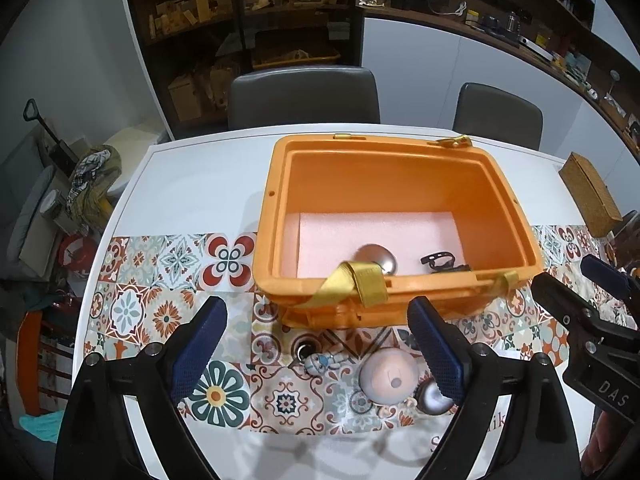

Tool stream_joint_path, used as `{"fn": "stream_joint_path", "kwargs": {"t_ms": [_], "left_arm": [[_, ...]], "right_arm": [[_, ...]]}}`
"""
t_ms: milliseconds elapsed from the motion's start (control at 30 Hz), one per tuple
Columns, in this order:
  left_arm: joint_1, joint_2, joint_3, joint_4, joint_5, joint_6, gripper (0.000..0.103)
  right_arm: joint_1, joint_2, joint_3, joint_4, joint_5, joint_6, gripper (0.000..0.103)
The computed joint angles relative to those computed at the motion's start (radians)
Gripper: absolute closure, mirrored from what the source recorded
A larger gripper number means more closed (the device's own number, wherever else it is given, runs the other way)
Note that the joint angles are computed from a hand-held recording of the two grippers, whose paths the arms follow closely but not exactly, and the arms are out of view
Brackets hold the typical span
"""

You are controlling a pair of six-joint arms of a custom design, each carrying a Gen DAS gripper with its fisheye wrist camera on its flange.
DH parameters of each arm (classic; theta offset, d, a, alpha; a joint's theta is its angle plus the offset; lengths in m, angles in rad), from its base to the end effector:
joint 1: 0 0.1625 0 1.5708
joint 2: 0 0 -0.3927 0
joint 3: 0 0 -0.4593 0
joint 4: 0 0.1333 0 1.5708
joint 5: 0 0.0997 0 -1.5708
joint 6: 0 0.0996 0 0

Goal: Organize rigid objects
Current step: 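Withdraw both open tools from the crate back toward the remaining items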

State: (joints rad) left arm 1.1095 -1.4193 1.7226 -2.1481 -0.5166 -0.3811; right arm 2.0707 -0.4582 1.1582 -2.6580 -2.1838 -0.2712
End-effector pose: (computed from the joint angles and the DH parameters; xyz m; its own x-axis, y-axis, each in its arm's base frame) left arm -0.0732 -0.6413 0.3931 -0.6672 -0.3121 -0.6764 0.1943 0.8036 -0.5625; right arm 0.4629 -0.6890 0.0025 -0.6730 -0.4117 0.6144 -0.6478 0.7290 -0.2211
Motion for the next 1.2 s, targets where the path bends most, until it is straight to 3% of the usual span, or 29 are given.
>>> {"fn": "stream_joint_path", "kwargs": {"t_ms": [667, 1200], "left_arm": [[-0.015, -0.074, 0.114, 0.072, -0.011, -0.118, 0.007], [0.001, -0.095, 0.161, 0.171, -0.04, -0.217, 0.007]], "right_arm": [[-0.021, -0.103, 0.2, -0.085, 0.041, 0.003, 0.021], [-0.041, -0.121, 0.275, -0.065, 0.053, 0.014, 0.021]]}}
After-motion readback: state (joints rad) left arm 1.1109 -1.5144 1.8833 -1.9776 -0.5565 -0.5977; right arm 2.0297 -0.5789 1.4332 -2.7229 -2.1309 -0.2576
